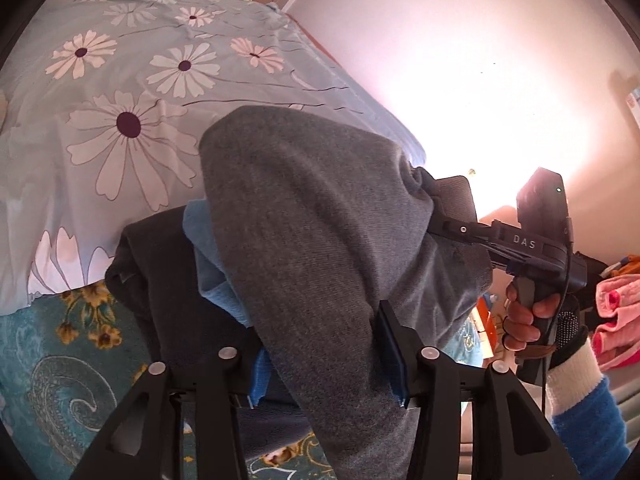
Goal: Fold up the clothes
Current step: 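Lift the folded hoodie with both tools and carry it to the clothes stack, then lower the hoodie onto the stack and open both tools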
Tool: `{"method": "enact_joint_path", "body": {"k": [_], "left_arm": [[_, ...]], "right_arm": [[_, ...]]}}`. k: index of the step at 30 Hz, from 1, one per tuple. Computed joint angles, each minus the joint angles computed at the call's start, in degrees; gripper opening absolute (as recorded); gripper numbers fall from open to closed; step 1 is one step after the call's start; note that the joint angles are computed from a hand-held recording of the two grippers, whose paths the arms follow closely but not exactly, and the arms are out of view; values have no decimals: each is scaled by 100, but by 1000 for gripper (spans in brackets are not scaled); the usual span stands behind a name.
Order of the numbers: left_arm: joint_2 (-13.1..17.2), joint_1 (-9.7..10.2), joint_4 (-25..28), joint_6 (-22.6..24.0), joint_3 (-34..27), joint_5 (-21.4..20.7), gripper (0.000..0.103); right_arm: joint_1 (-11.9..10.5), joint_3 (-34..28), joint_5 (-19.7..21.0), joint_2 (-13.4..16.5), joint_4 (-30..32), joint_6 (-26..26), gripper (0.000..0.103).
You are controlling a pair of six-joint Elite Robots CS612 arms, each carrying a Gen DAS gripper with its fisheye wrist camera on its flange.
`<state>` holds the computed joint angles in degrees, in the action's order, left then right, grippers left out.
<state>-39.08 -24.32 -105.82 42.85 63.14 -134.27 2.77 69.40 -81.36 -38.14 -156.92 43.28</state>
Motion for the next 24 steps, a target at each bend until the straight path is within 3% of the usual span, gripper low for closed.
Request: {"method": "enact_joint_path", "body": {"k": [6,11,15,18,22,24], "left_arm": [[-49,10,-30,149,-9,91,53],[-147,114,-807,-96,148,242,56],[-247,142,-1634,-384,305,207,56],[-309,95,-1873,-300,357,101,56],[-511,-8,-2146,75,689,75,57],[-605,-61,-2295,272,880,147,57]], "right_arm": [[36,-203,-172,-4,468,-307,42],[17,53,-158,-187,290,-478,48],[70,212,-694,-383,386,-485,49],[126,416,-1152,-552,110,-343,49],[301,603,-1336,-616,-594,-689,49],[402,540,-1269,-558,-522,-1045,49]]}}
